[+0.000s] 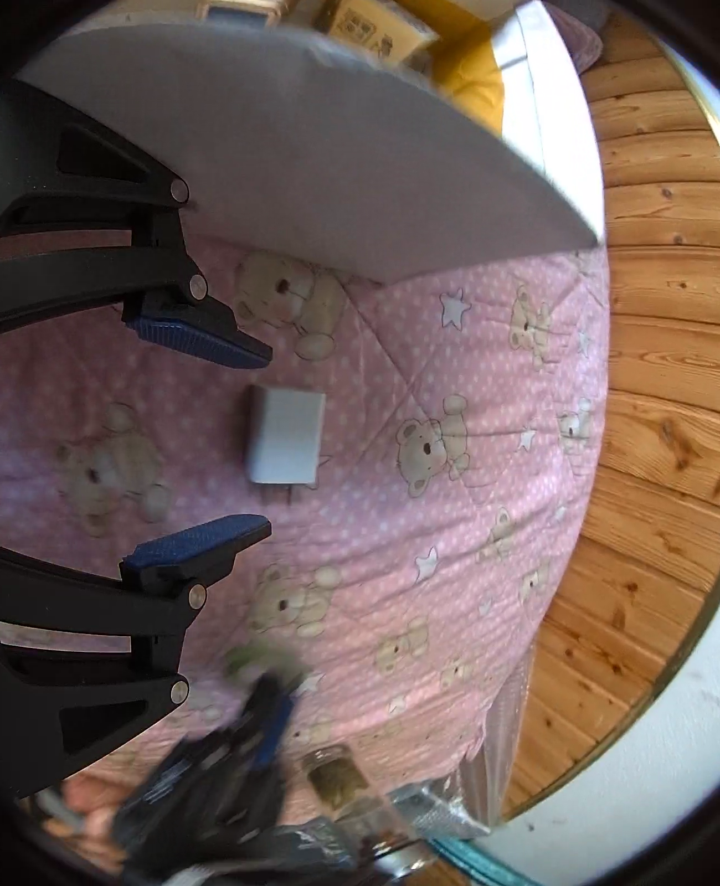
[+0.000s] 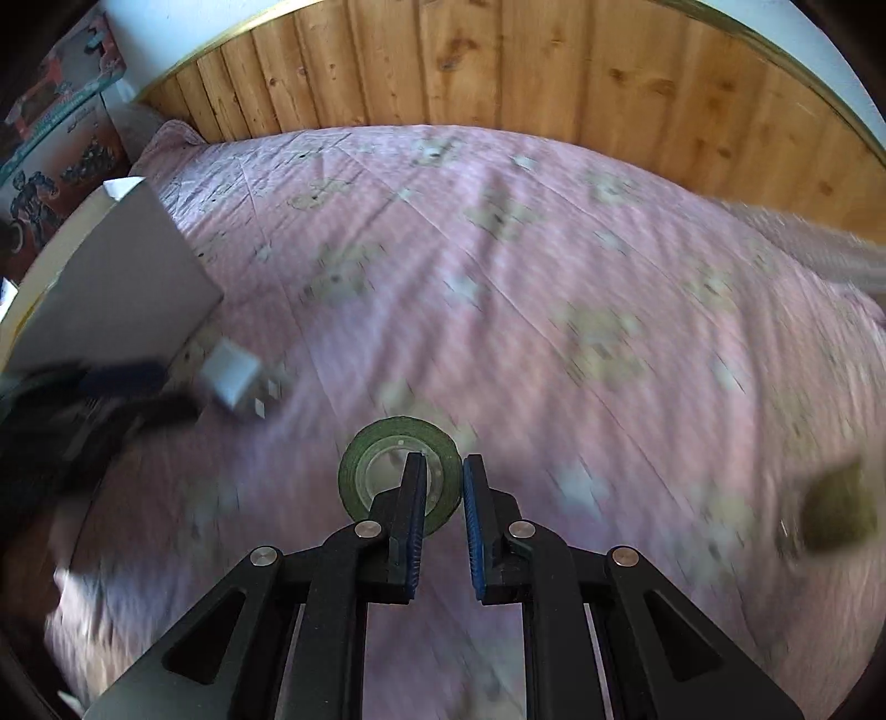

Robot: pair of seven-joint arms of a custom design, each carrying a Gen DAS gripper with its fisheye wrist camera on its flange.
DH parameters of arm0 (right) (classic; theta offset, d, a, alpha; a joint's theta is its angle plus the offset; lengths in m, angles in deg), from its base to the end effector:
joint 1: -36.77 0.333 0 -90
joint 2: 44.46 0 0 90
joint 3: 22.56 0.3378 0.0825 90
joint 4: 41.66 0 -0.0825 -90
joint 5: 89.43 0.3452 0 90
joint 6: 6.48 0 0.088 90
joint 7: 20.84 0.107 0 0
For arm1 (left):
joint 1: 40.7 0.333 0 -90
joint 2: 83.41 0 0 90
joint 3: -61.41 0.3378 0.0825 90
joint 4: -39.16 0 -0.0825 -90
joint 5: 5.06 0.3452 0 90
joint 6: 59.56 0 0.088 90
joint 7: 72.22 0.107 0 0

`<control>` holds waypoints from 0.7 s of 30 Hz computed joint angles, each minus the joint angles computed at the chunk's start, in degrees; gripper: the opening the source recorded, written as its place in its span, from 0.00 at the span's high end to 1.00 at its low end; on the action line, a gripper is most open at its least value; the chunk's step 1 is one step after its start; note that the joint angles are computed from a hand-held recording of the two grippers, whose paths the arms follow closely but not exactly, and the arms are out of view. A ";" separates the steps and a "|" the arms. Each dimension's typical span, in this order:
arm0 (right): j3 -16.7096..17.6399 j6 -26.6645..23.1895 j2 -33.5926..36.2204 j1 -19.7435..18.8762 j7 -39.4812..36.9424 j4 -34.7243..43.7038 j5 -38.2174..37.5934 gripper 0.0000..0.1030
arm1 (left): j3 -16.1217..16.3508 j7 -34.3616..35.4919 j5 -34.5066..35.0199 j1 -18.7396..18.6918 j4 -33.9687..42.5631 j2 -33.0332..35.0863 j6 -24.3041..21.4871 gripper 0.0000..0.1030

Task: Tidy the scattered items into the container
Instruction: 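Grasp the white charger with the left tool while the right tool grasps the green tape roll, then lift the charger and tape roll and carry them over the white box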

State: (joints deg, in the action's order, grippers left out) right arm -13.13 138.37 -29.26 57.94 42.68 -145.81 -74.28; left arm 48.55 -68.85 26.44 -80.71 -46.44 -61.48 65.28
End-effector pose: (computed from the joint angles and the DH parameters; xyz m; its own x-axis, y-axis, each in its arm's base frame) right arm 0.5524 0.3119 0.4830 0.7259 -0.6848 -0.0632 -0.6246 -0.6180 -0.4775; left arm 0.4424 -0.5079 0.5231 0.3044 -0.9259 0.2239 -0.8156 -0.3748 -0.4409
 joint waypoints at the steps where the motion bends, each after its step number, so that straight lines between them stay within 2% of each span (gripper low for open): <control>1: 0.36 0.19 -1.71 -1.25 -1.70 -2.27 2.27 0.86 | 0.13 -0.19 -0.05 0.03 0.68 0.85 0.13 0.44; 3: 0.24 -0.37 -3.13 -2.38 -3.86 -4.39 4.63 0.86 | 0.33 0.25 -0.26 -0.04 2.08 2.34 0.33 0.43; 6: -0.43 -1.07 -2.81 -2.52 -3.98 -4.73 5.32 0.86 | 1.02 1.50 -1.12 -0.76 5.57 5.10 -3.25 0.44; 7: -0.52 -1.25 -2.25 -2.52 -3.78 -4.28 5.51 0.86 | 1.56 0.01 -0.57 -1.04 4.58 4.80 -2.23 0.52; 8: -0.46 -1.72 -1.70 -2.57 -3.69 -3.74 5.91 0.86 | 2.11 -0.65 0.56 -1.71 4.93 4.88 -3.00 0.54; 11: -0.23 -3.18 -0.71 -2.96 -4.22 -3.43 7.19 0.86 | 2.32 -1.58 1.61 -2.17 4.60 4.69 -3.27 0.54; 16: -0.16 -3.85 -0.99 -3.60 -4.60 -3.38 9.68 0.86 | 1.64 -1.37 1.91 -3.09 5.21 4.45 -5.32 0.54; 21: -0.21 -4.47 -3.11 -3.58 -4.40 -4.41 11.67 0.86 | 0.42 -2.79 1.76 -3.92 3.37 2.10 -4.46 0.54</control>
State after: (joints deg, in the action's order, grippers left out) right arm -13.34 133.90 -32.37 54.36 38.28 -150.22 -62.61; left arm 48.96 -71.64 28.19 -84.63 -43.07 -59.37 60.82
